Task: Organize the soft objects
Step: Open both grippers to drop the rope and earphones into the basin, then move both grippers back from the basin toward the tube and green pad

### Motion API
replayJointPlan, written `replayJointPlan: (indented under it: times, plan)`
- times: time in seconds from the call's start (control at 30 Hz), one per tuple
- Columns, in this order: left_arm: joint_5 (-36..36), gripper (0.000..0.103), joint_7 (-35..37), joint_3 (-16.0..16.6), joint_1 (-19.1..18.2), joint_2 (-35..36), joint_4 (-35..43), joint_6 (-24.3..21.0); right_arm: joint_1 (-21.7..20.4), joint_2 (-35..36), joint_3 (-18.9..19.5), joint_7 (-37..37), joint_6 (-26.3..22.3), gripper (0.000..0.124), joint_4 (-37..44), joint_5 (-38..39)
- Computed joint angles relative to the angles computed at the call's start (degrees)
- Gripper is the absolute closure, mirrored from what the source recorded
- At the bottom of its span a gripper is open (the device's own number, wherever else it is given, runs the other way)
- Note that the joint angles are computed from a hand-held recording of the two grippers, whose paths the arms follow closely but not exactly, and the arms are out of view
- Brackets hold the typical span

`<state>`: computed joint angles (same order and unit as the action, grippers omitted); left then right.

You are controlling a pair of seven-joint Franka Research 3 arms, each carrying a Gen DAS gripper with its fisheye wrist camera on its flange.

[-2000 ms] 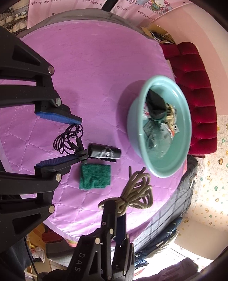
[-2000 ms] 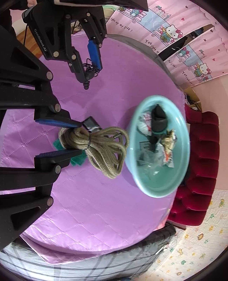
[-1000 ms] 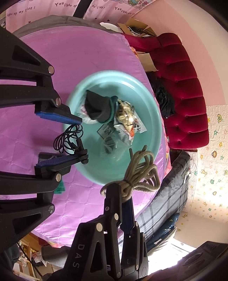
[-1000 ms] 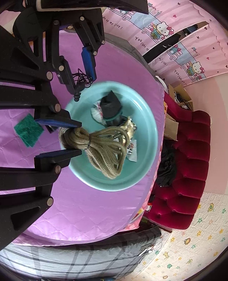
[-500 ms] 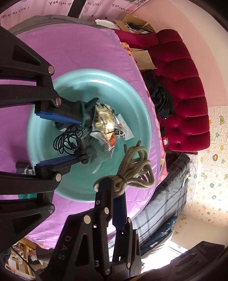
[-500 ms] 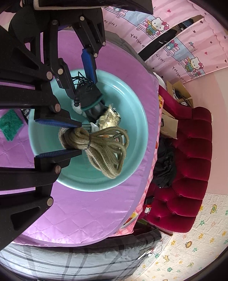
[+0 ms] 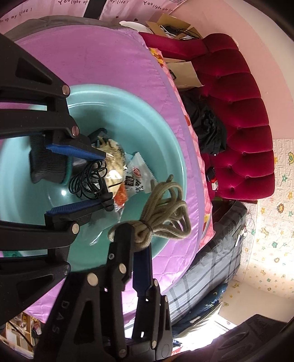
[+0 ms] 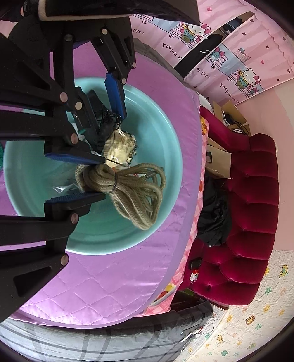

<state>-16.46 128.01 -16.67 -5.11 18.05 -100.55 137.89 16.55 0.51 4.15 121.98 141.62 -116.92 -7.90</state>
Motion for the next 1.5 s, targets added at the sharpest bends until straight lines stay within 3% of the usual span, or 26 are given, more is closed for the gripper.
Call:
replayJointPlan:
  times: [0.47,0.57,0.6,0.63,0.67,0.73,0.77,0.83,0.87,1.1,1.5]
  plan:
    - [4.2,0.063,-2.3,0.0,-0.8,3.1,3.0,1.3,-0.3,2.6,-1.0,-1.3,1.2,0.098,1.2,2.2]
    - [5.6,0.059,-3.1,0.1,-1.1,3.2,2.7,2.5,-0.3,2.5,-1.2,-0.8,1.6,0.092,1.2,2.1]
    - [6.0,0.056,-3.3,0.2,-1.1,3.1,2.5,3.0,-0.2,2.3,-1.2,0.2,1.7,0.081,1.1,1.3]
    - [6.5,0.035,-3.5,0.2,-1.2,2.9,1.9,3.9,-0.2,1.9,-1.3,1.1,1.8,0.070,0.8,0.5]
    - [7.2,0.009,-4.1,0.5,-1.3,2.5,1.3,4.9,-0.2,1.6,-1.3,1.8,1.7,0.067,0.7,0.0]
    - [8.7,0.000,-5.0,0.8,-1.6,2.1,0.1,7.3,-0.2,1.2,-1.2,3.4,1.2,0.053,0.7,-1.7]
    - [8.7,0.000,-5.0,0.6,-1.3,1.7,-0.7,8.6,-0.2,0.9,-1.2,4.5,0.8,0.048,0.7,-2.9]
    - [8.9,0.000,-5.6,0.5,-1.0,1.2,-1.6,9.9,-0.3,0.4,-1.0,6.3,0.5,0.025,0.4,-4.7]
    - [8.9,0.000,-5.8,0.5,-0.9,1.0,-1.7,9.8,-0.4,0.1,-1.0,6.5,0.8,0.021,0.0,-4.7]
    - [9.1,0.000,-6.6,0.5,-0.3,-1.3,-4.3,10.7,-1.0,-2.3,-0.2,9.4,0.8,0.021,-2.3,-5.9]
    - [3.6,0.000,-1.9,1.3,0.2,-9.0,-12.8,12.8,-1.3,-8.2,2.9,14.9,-1.1,0.021,-6.8,-8.5]
